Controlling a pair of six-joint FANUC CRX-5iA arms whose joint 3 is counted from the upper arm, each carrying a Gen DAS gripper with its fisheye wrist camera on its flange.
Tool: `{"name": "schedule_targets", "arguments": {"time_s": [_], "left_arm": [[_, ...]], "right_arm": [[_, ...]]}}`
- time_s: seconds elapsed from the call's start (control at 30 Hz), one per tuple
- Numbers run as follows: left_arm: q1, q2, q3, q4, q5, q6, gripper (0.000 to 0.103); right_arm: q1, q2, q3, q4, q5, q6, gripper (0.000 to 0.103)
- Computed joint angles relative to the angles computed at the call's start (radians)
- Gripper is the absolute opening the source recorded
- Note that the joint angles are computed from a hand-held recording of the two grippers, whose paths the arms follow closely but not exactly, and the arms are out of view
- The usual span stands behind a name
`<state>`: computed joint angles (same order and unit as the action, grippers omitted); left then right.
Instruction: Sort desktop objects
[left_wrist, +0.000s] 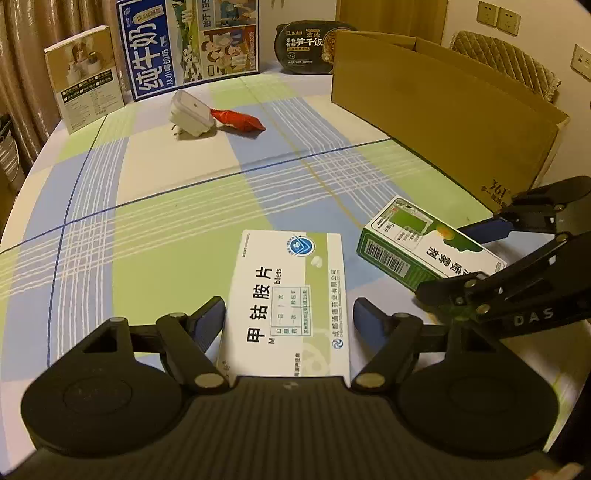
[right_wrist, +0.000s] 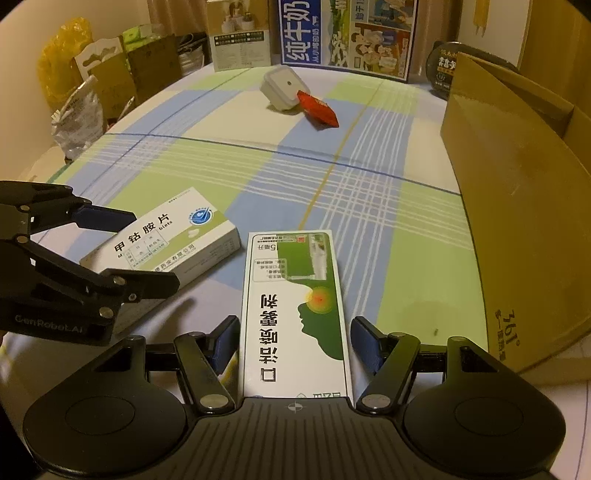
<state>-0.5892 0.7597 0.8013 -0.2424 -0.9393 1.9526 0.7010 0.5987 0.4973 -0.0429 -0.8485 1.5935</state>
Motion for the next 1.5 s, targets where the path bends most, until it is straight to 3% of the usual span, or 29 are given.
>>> {"name": "schedule_targets", "arguments": {"time_s": [0.1,0.2,0.33,0.37,1.0,1.13,1.5], "left_arm": [[0.004,0.001,-0.010,0.019,0.016,-0.020,0.073],[0.002,0.019,0.016,0.013,-0.011,-0.021,0.072],[-0.007,0.033,0.043,-0.019,-0.034,-0.005,0.072],[-0.008,0.034,0.046,-0.021,-0.036,0.003,0.068],[-0.022,0.071,0.114,-0.054,-0.083,0.122,0.067],[-0.034,0.062,0.108,-0.095,-0.067,0.181,0.067],[-0.039,0.066,0.126,-0.127,-0.063,0.234,0.067]], "right_arm": [[-0.002,0.003,0.001,0.005,0.000,-0.018,0.063],[-0.003,-0.003,-0.010,0.008,0.016,-0.032,0.053],[-0.001,-0.006,-0.021,0.028,0.033,-0.069,0.053],[-0.001,-0.005,-0.020,0.028,0.033,-0.069,0.053],[0.002,-0.004,-0.031,0.059,0.065,-0.129,0.053],[0.004,-0.021,-0.063,0.088,0.121,-0.167,0.053],[-0.002,-0.020,-0.055,0.065,0.132,-0.182,0.053]]}}
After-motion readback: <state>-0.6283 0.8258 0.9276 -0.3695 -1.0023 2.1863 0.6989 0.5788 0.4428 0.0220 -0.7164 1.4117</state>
